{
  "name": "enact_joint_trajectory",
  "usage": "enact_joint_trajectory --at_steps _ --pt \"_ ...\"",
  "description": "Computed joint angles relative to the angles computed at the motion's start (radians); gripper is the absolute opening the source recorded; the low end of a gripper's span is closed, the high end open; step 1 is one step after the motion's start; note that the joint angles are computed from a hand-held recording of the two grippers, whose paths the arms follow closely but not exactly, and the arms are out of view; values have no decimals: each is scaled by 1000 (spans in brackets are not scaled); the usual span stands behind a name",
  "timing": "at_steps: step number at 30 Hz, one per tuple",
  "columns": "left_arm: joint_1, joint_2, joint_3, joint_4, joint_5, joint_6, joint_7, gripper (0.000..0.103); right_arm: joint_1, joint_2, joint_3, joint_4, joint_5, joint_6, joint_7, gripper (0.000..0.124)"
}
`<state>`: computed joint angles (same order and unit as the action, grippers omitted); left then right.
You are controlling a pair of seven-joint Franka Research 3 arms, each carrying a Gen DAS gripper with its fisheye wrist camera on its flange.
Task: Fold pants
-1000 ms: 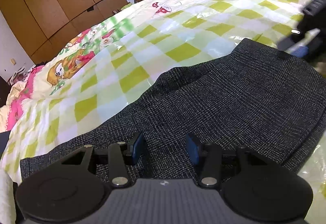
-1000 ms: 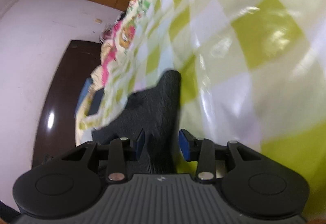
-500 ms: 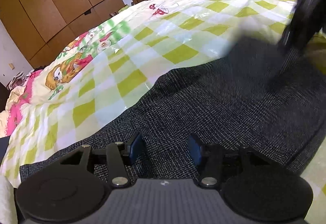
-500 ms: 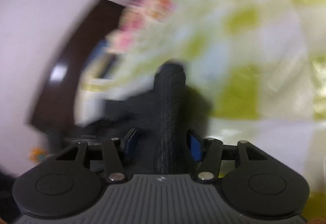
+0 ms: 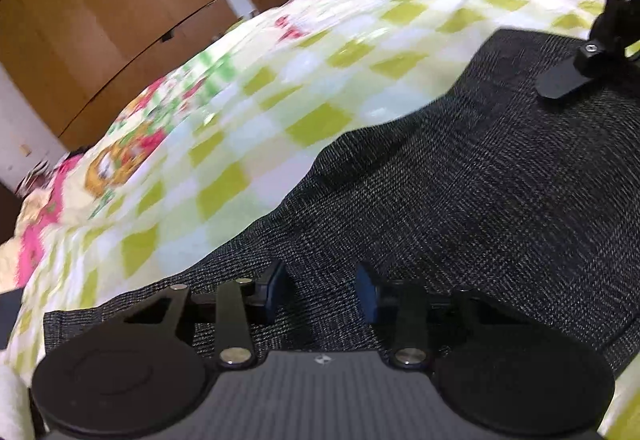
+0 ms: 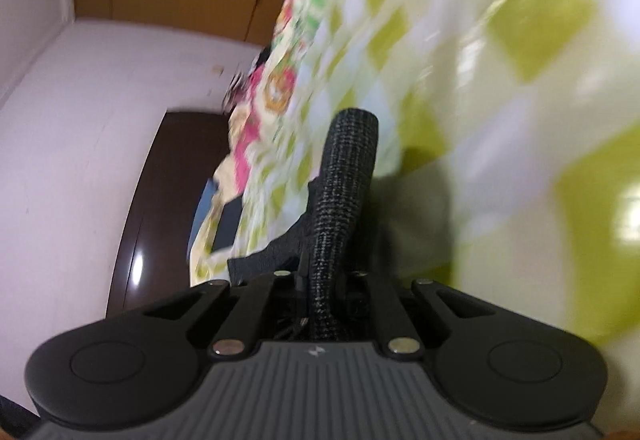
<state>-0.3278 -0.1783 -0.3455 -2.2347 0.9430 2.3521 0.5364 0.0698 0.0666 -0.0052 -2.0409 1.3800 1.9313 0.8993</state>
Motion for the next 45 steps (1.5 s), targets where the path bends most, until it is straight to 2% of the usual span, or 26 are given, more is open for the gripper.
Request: enact_joint_trajectory --at_steps 3,6,8,10,12,15,17,19,21,24,30,36,41,45 --pt "-2 24 -10 28 57 32 -22 55 -20 -35 -23 -12 -37 25 14 8" --pt "-8 41 -34 59 172 -90 -66 55 -23 -63 -30 -20 -68 47 25 8" --pt "-20 47 -31 56 184 -160 -35 56 -15 -66 -28 -19 -71 62 50 8" --pt "-32 37 -22 29 154 -185 1 56 -5 -72 -23 -19 -63 82 71 8" --pt "-41 -11 -25 -17 170 -189 -34 56 15 -85 -10 -12 -61 113 98 9" --pt "-40 -48 -23 -72 176 -146 -40 55 45 -113 0 1 -76 140 144 9" --pt "-35 -39 -42 -87 242 -150 -64 55 68 -123 10 21 -99 167 173 9" --pt "-38 -58 -39 -101 251 -137 -77 54 95 -132 24 46 -136 205 199 9" --pt "-43 -115 -23 -143 210 -66 -99 55 124 -138 38 69 -164 239 232 9" --pt "-44 -190 -42 -201 185 -47 -105 58 172 -140 61 100 -191 279 268 9" --pt "-29 -361 -35 -318 61 -28 -63 60 279 -94 126 162 -245 397 372 9" --pt "2 -521 -13 -439 -49 61 -63 63 380 14 189 231 -396 478 501 9" --pt "50 -565 6 -482 -122 147 -64 64 436 95 214 295 -551 529 627 10" --pt "70 -598 21 -519 -190 208 -38 64 459 119 223 323 -627 549 718 13"
